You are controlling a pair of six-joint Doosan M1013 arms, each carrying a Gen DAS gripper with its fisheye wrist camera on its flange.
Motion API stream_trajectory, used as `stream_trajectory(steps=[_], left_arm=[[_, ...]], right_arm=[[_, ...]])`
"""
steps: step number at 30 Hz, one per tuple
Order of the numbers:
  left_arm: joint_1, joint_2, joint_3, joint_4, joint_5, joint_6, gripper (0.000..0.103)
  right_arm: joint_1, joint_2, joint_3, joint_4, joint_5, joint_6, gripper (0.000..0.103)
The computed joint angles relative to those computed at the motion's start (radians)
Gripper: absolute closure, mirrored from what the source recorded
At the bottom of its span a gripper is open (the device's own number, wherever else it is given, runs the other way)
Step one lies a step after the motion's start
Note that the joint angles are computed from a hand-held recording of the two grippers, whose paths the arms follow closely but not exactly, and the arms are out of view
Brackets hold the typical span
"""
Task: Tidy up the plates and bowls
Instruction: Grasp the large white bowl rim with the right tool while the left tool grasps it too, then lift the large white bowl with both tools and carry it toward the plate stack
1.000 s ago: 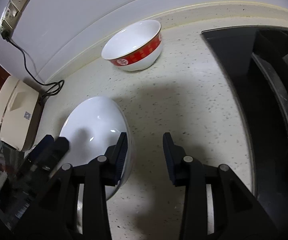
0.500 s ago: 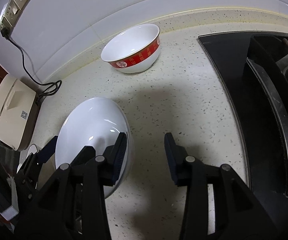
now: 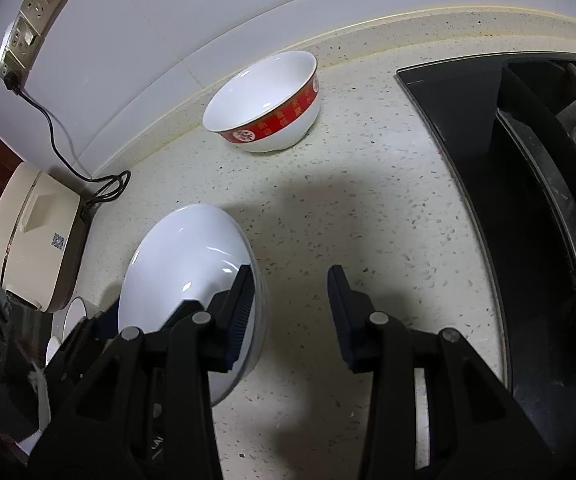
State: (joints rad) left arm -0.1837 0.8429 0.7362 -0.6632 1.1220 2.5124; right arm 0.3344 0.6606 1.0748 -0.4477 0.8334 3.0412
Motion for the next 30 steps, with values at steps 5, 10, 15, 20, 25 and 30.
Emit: stream_trajectory(steps=[5,10,15,20,25,30], left_arm=[[0.005,0.03,-0.056,-0.014,0.089,-0.034,0.065],[0.002,0.033,-0.06,-0.009,0.095,-0.043,0.067],[0.002,0.037,-0.062,-0.023,0.098,-0.057,0.066],[-0.004,0.023,-0.033,-0.005,0.074,-0.03,0.066],[0.001,0.024,-0.039,-0.007,0.087,-0.041,0.079],[0.013,0.036,-0.069,-0.033,0.117,-0.075,0.083]], right_arm=[[0.002,0.006,-0.01,0.002,0.007,-0.02,0.069],[0.004,0.008,-0.01,-0.005,-0.02,-0.023,0.079],[0.002,0.016,-0.02,0.041,-0.023,-0.063,0.079],[0.003,0.019,-0.026,0.06,-0.027,-0.089,0.081],[0.003,0.015,-0.021,0.061,-0.031,-0.097,0.085],[-0.001,-0.003,0.013,0.062,-0.093,-0.071,0.086]])
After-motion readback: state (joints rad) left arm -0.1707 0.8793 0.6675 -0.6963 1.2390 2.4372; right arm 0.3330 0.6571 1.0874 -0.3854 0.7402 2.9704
